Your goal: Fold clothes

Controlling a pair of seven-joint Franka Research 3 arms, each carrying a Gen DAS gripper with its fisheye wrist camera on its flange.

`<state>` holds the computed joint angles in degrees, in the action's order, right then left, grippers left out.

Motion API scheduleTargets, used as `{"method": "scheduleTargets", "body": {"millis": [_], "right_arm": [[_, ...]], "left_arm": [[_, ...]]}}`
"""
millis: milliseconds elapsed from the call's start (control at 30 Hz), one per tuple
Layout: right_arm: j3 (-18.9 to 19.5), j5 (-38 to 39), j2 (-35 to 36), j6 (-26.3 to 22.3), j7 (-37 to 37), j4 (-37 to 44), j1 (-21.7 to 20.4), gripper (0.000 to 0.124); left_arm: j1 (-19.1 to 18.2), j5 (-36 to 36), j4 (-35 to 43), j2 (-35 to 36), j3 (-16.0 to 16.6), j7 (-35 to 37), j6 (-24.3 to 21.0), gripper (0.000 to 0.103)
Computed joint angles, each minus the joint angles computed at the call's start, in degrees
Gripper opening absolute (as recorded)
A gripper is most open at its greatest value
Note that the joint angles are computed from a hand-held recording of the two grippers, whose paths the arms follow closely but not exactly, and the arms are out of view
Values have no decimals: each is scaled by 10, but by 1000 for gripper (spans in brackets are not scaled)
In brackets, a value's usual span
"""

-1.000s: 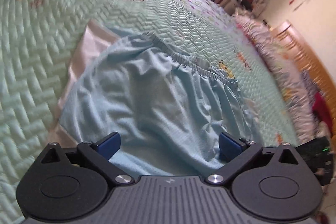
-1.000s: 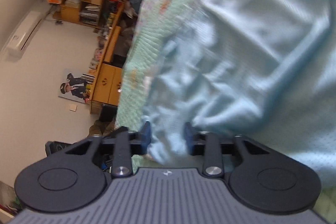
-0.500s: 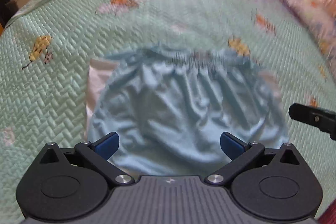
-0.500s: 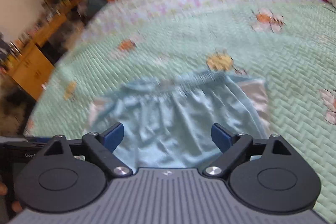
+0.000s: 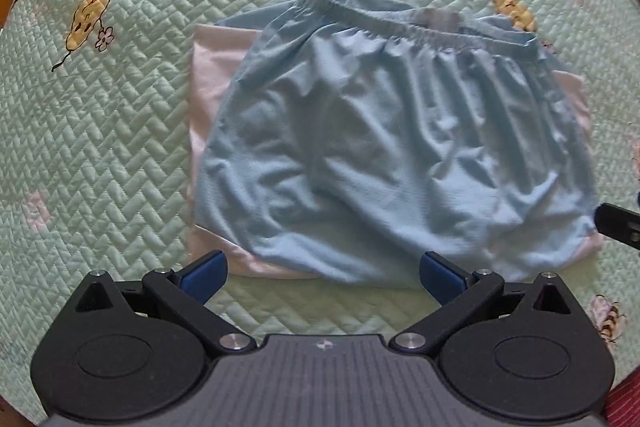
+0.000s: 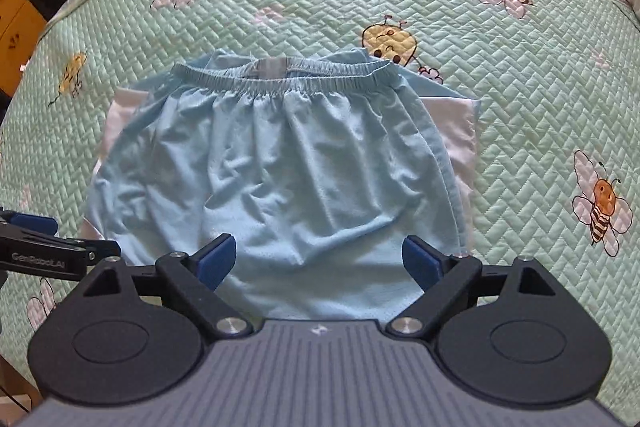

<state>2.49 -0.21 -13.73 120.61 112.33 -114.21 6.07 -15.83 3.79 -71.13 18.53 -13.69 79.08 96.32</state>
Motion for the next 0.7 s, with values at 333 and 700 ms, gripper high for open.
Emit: {"method": "scheduleTargets", "body": {"millis": [333, 700], "right_arm": [[-6, 18, 26, -19, -14, 13, 6, 90], [-9, 33, 30, -6, -16, 5, 7, 90]], "left_arm": [[0, 8, 7, 16, 0, 27, -4, 102], [0, 19, 7, 20, 5, 16, -2, 102]]}}
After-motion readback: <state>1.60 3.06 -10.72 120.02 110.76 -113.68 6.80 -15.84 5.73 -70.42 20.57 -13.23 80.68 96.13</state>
